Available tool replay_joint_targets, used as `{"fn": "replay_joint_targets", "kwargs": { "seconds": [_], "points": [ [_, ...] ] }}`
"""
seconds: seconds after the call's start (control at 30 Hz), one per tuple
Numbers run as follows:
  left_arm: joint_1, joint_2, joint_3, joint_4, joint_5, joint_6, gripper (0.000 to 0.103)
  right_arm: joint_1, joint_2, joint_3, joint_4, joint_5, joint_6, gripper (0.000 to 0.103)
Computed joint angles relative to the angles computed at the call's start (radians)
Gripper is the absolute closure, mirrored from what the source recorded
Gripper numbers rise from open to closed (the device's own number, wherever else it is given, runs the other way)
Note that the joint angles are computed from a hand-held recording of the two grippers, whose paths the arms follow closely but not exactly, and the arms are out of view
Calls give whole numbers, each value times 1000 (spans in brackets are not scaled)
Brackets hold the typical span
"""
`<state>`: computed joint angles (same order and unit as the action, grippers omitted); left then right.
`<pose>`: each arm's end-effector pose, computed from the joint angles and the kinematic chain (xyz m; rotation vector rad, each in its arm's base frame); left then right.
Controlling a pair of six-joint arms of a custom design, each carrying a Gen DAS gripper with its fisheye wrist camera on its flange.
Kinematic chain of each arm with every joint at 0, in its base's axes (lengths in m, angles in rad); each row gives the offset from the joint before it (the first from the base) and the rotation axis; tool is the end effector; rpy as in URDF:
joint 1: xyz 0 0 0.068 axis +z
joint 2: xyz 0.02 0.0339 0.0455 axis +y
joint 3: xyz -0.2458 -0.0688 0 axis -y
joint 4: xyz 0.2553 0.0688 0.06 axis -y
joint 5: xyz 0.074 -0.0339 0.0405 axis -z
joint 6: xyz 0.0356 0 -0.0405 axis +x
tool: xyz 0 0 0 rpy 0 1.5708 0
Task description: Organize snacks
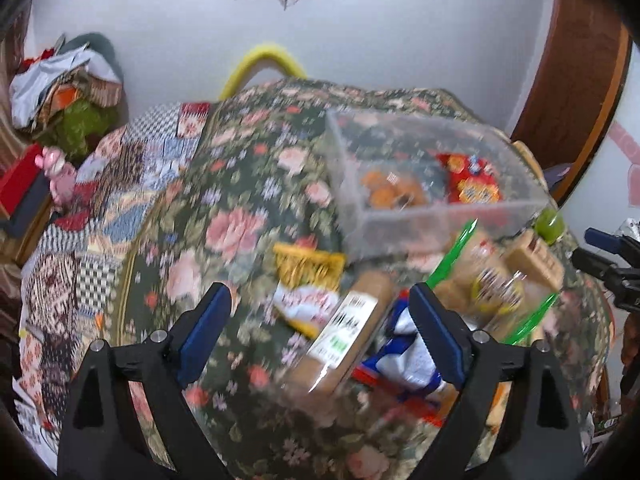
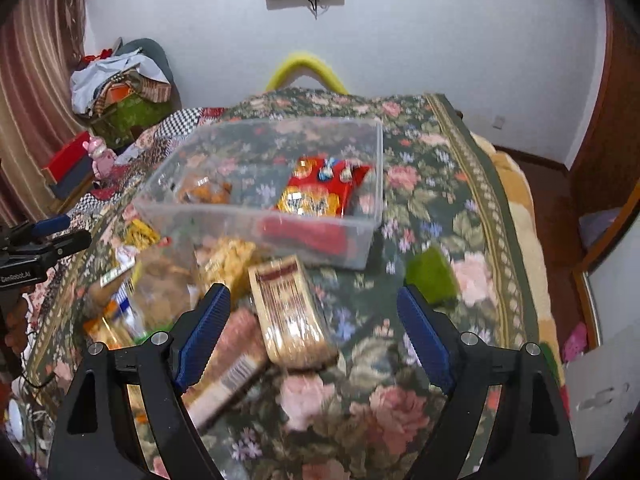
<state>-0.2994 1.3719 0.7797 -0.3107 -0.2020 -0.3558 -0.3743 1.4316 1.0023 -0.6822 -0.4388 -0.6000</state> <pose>0.2736 -0.0770 0.1763 -0.1550 2.4438 -0.0384 0.2755 -0.0920 0.2100 -0.4157 2.4975 0.2215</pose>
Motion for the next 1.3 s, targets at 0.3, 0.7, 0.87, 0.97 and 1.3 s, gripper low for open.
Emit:
{"fn": "replay_joint_targets", "kwargs": {
  "seconds": [0.3,0.7,0.87,0.97,1.3],
  "points": [
    [40,138,-33,81,87,4,19,2,68,-23,26,33,2,20],
    [34,294,36,130,168,1,47,35,113,-40,90,47,28,29],
    [37,250,-18,154,178,-28,53,16,142,-16,36,11,5,57],
    [30,212,-42,134,167,-41,58,7,126,-30,36,20,0,64],
    [-6,115,-124,93,141,-100,65,-87,81,-36,-66,-6,-76,66]
  ]
}}
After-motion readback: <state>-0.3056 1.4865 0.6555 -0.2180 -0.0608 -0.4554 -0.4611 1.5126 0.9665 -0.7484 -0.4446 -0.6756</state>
